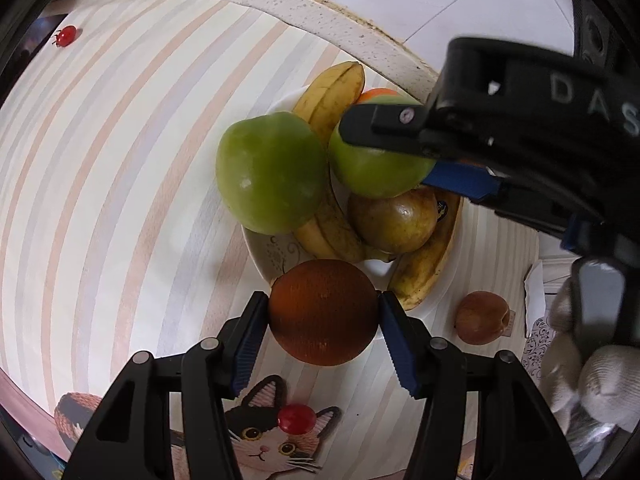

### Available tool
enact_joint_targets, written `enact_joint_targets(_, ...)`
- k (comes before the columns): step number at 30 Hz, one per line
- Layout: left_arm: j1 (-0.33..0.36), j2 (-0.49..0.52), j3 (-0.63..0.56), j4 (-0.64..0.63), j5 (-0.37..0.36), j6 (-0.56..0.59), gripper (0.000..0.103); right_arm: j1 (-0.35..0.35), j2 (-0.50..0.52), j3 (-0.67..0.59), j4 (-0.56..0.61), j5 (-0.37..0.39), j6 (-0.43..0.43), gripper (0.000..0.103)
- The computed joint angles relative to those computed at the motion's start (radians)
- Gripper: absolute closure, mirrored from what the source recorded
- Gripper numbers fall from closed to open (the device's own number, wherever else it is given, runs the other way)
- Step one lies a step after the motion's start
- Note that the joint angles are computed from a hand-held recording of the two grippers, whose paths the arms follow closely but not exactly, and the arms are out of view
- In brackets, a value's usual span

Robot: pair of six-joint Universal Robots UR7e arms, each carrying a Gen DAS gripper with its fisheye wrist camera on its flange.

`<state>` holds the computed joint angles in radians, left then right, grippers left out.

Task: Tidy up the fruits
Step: 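Set the orange and green apple on the plate and open both grippers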

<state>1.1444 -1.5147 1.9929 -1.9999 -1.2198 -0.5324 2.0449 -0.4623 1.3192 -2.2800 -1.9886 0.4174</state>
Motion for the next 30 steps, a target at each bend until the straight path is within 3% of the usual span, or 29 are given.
enact_joint_targets(8,-0.006,0.015,-0.024,0.048,0.008,0.0,0.049,0.004,-0.054,0.058,-0.056,0.0,0.033,0.038)
enact_joint_targets(13,-0.02,0.028,-0.041,0.068,0.028,0.012,0.049,0.018,-0.131,0.155,-0.131,-0.051,0.055,0.033)
enact_joint_targets(15,-0.036,0.028,-0.046,0.074,0.043,0.026,0.042,0.021,-0.158,0.192,-0.157,-0.063,0.066,0.032)
enact_joint_targets(18,-0.059,0.03,-0.059,0.092,0.092,0.041,0.036,0.02,-0.206,0.268,-0.204,-0.085,0.094,0.032)
enact_joint_targets(21,-0.082,0.036,-0.073,0.127,0.154,0.041,0.019,0.027,-0.236,0.322,-0.212,-0.13,0.115,0.031)
enact_joint_targets(25,-0.111,0.026,-0.075,0.173,0.239,0.036,0.014,0.056,-0.255,0.372,-0.18,-0.247,0.144,0.014)
enact_joint_targets(30,-0.143,-0.004,-0.056,0.204,0.32,0.039,0.014,0.094,-0.272,0.416,-0.155,-0.315,0.17,0.008)
